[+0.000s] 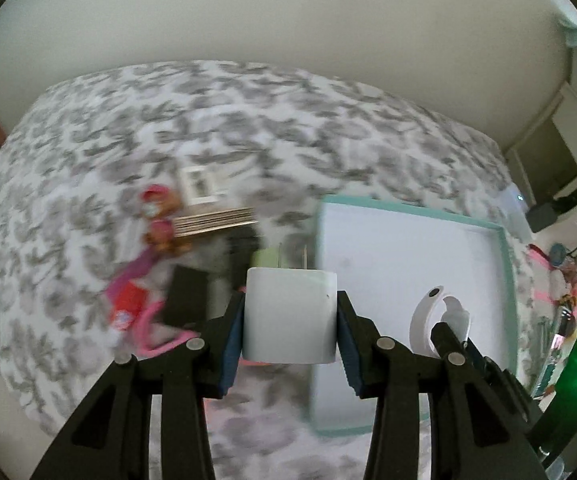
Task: Organize rigid objects
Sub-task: 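Carry the charger and smartwatch into the white tray with both tools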
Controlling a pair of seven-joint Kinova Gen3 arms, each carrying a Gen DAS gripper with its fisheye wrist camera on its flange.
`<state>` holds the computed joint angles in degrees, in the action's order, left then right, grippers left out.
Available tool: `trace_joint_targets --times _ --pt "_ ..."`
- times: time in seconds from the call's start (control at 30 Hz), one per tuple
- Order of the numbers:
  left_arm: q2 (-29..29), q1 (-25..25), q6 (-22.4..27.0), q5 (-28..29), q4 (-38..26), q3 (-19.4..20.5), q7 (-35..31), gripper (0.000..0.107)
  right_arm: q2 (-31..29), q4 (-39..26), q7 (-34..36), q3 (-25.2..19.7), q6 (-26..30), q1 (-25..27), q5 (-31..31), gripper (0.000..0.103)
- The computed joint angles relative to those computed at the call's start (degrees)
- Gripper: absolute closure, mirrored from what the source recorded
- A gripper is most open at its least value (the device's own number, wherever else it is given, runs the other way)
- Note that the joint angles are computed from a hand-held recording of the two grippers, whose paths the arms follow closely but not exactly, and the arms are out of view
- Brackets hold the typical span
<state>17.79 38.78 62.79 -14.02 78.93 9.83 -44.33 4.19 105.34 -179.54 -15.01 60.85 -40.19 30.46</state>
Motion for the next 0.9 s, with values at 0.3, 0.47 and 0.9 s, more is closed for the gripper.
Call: trace_joint_targets --times 0.3,0.47,0.9 --pt "7.55 3.11 -1.81 1.30 -5.98 -0.76 1.02 0.063 -2.99 6.25 -9.78 0.77 3.89 3.91 1.81 0.089" --pt "10.74 4.58 -3.04 1.93 -9.09 -1.66 1.17 0.063 -2.99 8.35 -11.32 1.17 4.11 6.28 1.35 0.089" --pt "13.54 6.53 -7.24 1.91 -8.58 -3.02 -0.21 0.063 -1.40 9.00 -7.70 2.14 1.60 7.95 0.94 0.089"
